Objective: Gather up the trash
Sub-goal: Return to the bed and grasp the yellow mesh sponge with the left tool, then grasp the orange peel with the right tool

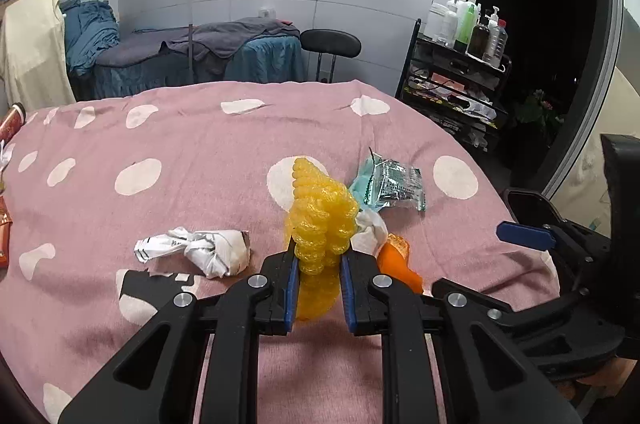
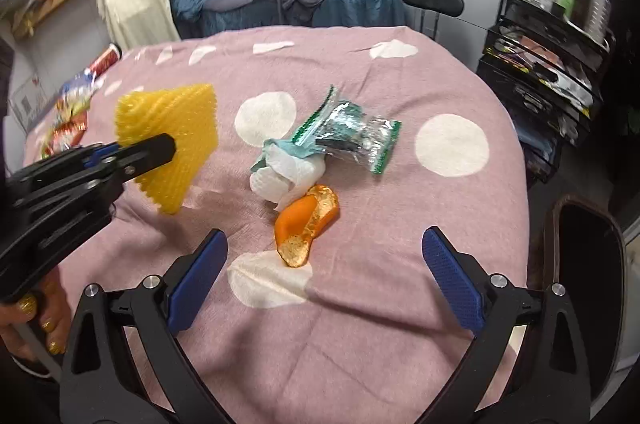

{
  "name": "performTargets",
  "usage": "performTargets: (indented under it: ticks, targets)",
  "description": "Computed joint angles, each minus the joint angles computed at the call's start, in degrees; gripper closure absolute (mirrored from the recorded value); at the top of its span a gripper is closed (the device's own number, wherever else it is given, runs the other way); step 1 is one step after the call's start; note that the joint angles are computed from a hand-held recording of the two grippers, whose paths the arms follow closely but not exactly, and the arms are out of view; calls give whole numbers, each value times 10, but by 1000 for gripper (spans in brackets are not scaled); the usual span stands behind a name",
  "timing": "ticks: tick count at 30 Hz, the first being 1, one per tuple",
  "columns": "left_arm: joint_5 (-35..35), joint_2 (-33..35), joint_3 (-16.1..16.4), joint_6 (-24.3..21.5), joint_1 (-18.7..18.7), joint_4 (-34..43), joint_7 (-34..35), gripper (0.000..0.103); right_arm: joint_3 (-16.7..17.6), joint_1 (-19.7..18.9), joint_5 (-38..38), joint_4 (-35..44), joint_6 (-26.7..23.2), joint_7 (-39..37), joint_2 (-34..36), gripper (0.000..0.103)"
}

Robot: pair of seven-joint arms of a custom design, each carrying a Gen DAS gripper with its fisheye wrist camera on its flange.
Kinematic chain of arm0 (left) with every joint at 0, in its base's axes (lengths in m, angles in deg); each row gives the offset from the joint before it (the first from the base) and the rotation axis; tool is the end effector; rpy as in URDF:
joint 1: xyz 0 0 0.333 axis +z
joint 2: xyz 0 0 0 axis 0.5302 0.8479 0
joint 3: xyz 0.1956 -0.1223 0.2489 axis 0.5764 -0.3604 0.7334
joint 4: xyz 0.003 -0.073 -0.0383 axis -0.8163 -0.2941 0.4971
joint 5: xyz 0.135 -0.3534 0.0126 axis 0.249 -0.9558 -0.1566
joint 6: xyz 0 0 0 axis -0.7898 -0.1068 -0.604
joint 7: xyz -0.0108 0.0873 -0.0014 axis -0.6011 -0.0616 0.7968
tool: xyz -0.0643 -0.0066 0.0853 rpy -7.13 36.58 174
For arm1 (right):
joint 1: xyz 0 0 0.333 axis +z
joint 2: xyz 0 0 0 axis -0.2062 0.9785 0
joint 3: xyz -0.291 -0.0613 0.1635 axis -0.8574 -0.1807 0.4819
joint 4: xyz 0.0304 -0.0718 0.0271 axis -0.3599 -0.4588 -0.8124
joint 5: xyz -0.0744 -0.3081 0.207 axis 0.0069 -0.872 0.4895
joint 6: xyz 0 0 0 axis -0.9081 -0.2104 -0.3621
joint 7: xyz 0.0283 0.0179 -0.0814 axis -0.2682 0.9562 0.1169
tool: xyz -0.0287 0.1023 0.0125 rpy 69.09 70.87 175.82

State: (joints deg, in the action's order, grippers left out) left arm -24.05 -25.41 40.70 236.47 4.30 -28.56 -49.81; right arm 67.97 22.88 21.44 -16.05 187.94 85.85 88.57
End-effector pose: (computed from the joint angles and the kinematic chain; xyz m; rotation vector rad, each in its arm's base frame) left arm 0.5556 -0.3992 0.5339 -1.6415 1.8595 -1.0136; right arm 0.6026 0.4279 0.5128 -1.9774 1.5147 -0.5468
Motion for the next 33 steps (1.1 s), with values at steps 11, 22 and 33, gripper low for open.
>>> performTargets:
  ticks: [11, 22, 33]
  targets:
    - [20, -29, -3, 16, 5, -45, -34, 85, 12, 1, 57, 186, -162, -106, 113, 27]
    - [40, -39, -8, 25, 11, -60, -58, 85, 7, 4, 99, 243, -214, -151, 153, 83]
    - [58, -49, -13, 48, 17, -72, -73, 86, -9, -1, 71, 28, 4, -39, 33, 91]
